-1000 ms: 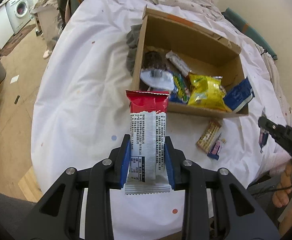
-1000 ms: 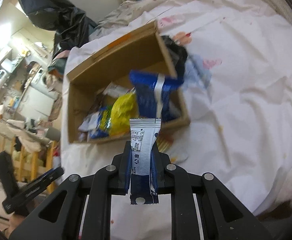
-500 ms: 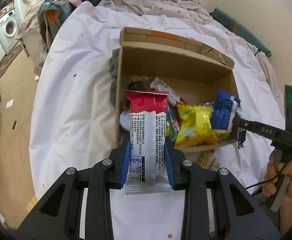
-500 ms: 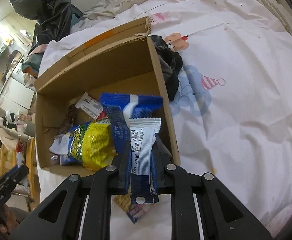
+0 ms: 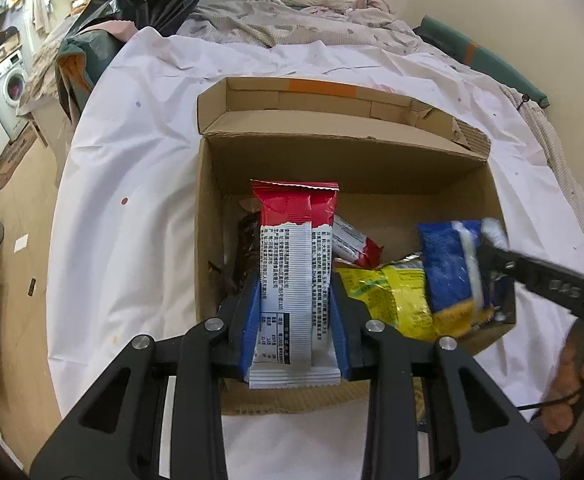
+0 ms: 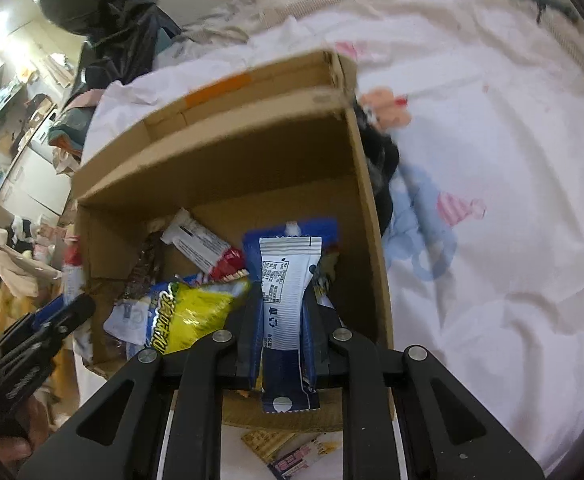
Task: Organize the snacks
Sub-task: 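Lower both held snacks into the box and open both tools, then withdraw both tools from the box toward the remaining bars on the sheet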
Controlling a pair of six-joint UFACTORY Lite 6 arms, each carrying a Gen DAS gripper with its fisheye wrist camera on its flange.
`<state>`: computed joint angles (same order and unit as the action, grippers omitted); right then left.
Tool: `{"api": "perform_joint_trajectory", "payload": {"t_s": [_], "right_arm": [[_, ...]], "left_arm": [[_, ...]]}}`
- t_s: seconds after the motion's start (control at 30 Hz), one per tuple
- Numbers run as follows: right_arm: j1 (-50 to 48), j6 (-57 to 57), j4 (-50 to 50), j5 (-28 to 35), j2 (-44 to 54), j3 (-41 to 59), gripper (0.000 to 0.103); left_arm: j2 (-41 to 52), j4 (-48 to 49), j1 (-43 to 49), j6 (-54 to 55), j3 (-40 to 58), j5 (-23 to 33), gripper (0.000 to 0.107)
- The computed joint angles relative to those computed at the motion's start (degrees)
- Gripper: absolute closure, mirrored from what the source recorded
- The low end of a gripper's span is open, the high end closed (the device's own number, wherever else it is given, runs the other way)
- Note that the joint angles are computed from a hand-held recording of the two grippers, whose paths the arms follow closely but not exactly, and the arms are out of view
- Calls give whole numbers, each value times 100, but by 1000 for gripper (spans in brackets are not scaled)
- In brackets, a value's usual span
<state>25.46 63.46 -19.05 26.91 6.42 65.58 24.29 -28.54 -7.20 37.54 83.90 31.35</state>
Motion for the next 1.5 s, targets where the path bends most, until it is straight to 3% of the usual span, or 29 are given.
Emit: {"api": "perform_joint_trajectory", "payload": {"t_s": [0.07,0.17,0.3,0.7,0.9,0.93,0.97,1.0,1.03,1.07,1.13,1.33,1.5], "right_arm": [[72,187,-203,-113,-101,-68,86],[-129,-780,856,-516,-24,-109,86],[-205,-1252,1441,-627,234,-15,85],[-139,-1347,1515,-795,261,-63,82],[-124,-1000,1159,-915,89,-203,82],[-137,-1003,1175,-927,62,-219,80],[-167,-1055,1260,-948,17,-250,76],[-208,-1155,1428,-1043,-58,-330,57],[-213,-1016,1365,-1199,-156,-444,29],[-195,-684,1063,-1304,-236,-520,20],[-163,-575,899,-1248,-226,-468,20],[-235,-1148,1546,-1218,-187,-445,20],[-253,-883,1411,-1272,-404,-603,20]], "left_arm": [[63,-114,21,88,60,27,79],[116,-128,1,95,119,11,79],[204,-155,-9,26,224,105,79],[140,-278,22,69,171,-43,79],[81,-379,52,197,116,-52,74],[55,-375,52,209,96,-53,67],[12,-403,59,256,56,-67,61],[-39,-449,63,306,-1,-108,48],[-148,-624,90,488,-113,-169,36],[-223,-789,103,649,-199,-219,30],[-348,-887,88,784,-324,-367,15],[-480,-1005,110,930,-439,-432,15],[-562,-938,195,763,-511,-409,15]]}}
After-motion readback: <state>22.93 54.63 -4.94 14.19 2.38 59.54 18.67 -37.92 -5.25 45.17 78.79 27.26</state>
